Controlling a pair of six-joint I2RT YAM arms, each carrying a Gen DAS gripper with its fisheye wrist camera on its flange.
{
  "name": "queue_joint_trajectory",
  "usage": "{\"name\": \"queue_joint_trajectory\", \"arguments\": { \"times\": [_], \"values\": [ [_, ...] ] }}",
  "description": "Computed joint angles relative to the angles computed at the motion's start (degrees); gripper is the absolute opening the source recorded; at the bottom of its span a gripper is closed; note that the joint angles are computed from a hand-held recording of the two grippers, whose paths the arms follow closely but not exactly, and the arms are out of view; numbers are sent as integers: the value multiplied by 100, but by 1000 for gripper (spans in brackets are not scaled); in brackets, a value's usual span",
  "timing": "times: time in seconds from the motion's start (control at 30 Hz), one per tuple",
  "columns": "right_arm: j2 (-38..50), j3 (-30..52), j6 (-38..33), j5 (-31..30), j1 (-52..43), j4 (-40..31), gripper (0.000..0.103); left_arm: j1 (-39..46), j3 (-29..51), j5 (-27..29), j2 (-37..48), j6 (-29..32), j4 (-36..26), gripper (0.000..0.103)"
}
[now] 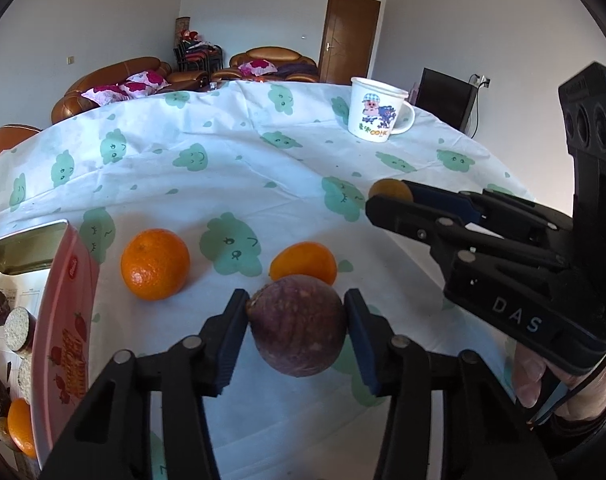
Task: Organize fruits
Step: 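Lift the purple fruit and the small yellow fruit and carry them toward the tin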
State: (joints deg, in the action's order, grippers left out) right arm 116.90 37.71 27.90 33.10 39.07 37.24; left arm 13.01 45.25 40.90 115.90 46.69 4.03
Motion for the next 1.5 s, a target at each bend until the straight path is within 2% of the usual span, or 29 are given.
{"name": "queue_joint_trajectory", "arguments": {
  "times": [0.2, 0.93, 1.5],
  "values": [
    [-33, -122, -90, 62, 62, 255, 28, 208, 30, 319, -23, -115, -5, 50],
    [5, -469, -541, 260, 304, 1259, 28, 637, -1009, 812, -477, -764, 2009, 50],
    [31, -727, -780, 565, 502, 1936, 28, 817, -1390, 1057, -545, -1054, 2899, 49]
  ]
}}
